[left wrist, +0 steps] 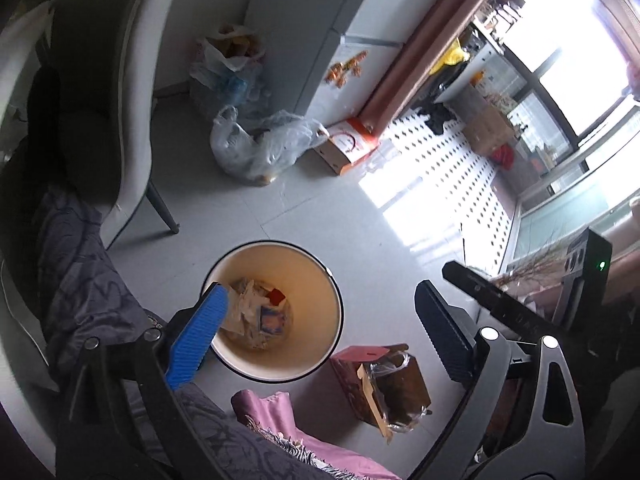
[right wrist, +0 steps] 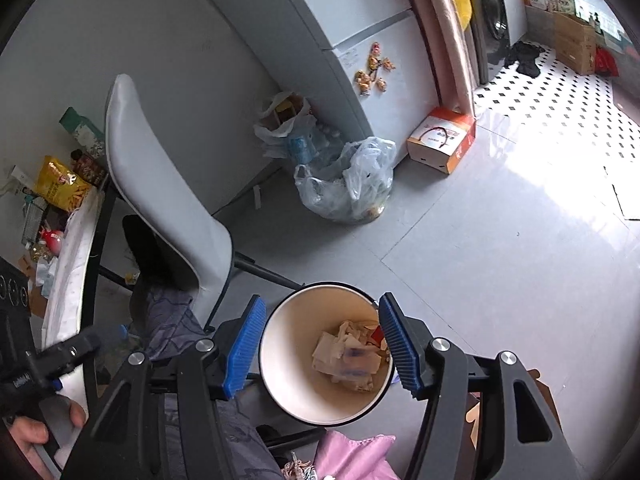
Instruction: Collect trash
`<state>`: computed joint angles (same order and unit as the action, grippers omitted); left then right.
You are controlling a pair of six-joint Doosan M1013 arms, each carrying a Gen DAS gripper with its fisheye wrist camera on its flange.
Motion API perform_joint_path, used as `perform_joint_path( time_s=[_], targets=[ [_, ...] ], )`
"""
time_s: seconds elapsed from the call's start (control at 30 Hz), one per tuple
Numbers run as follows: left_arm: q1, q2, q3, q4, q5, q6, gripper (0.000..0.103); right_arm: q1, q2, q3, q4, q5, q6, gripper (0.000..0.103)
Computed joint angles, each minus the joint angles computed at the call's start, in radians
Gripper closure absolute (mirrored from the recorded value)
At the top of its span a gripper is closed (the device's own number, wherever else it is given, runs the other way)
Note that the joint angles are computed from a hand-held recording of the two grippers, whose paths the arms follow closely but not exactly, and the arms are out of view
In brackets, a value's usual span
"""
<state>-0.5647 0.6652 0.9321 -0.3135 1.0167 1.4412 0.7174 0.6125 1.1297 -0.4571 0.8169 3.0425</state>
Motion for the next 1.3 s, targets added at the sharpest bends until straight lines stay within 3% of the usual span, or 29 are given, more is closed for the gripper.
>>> perform_joint_path(
  time_s=[0.47, 0.57, 0.97, 1.07, 1.23, 1.3],
  targets=[
    [0.038, -0.149, 0.125, 0.074, -0.165, -0.054, 0.009, 0.05, 0.024, -0.165, -0.077, 0.058, -0.114, 0.007],
    [0.047, -0.188, 0.159, 0.117, -0.202, -0.087, 0.009, 0.06, 0.036, -0.209, -0.08, 0.074, -0.146, 0.008],
    [0.087, -0.325, 0.299, 0.177, -0.328, -0.137, 0.009, 0.114, 0.143, -0.494, -0.111, 0.266, -0.283, 0.008],
    [0.093, -0.357, 0.334, 0.204, -0.356, -0.154, 0.007, 0.137, 0.214, -0.655, -0.121, 0.346, -0.358, 0.008],
    [0.107, -0.406, 0.38, 0.259, -0.384, -0.181, 0.006, 0.161, 0.282, -0.808, -0.157, 0.426, -0.4, 0.008],
    [0.111, -0.42, 0.391, 0.291, -0.385, -0.205, 0.006, 0.17, 0.339, -0.931, -0.16, 0.493, -0.435, 0.008]
  ],
)
